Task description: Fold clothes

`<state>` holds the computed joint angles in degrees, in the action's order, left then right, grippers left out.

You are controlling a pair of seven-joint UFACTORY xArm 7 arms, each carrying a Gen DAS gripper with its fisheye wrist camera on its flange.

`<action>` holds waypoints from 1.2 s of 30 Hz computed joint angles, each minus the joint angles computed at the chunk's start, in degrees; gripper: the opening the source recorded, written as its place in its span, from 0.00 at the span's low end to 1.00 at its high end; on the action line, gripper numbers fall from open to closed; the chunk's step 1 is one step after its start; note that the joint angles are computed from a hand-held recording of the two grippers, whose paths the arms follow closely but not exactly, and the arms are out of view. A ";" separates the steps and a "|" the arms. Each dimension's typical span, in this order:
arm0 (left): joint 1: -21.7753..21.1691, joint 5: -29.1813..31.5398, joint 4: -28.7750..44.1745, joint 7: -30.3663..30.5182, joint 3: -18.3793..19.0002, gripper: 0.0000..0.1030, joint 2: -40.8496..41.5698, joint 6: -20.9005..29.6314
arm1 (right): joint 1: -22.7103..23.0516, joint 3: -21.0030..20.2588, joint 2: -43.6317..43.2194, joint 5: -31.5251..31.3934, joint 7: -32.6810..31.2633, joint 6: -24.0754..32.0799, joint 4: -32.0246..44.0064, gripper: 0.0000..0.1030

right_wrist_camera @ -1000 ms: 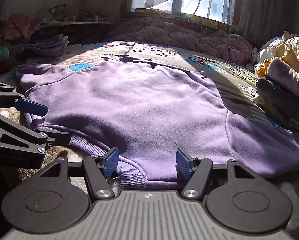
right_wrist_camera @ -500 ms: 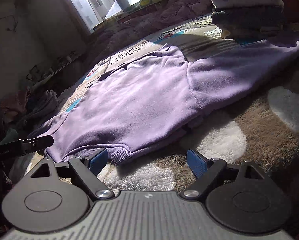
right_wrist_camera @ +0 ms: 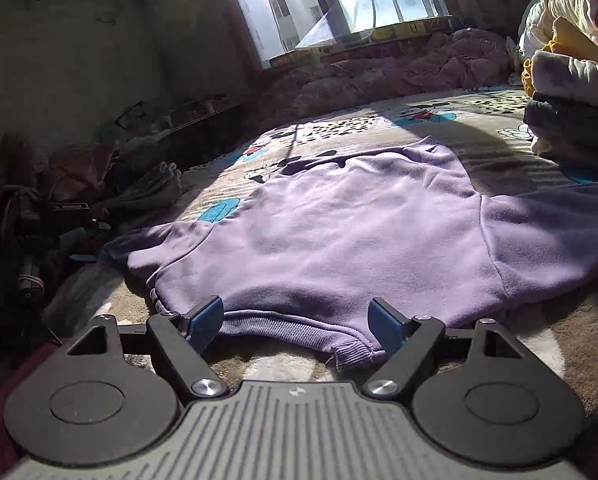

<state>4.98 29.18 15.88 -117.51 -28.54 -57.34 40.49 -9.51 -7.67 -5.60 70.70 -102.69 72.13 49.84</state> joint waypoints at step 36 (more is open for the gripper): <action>22.40 6.76 1.35 38.25 -5.56 0.09 9.15 -18.06 | 23.83 10.42 -7.57 3.49 -12.82 -23.67 -11.98 0.91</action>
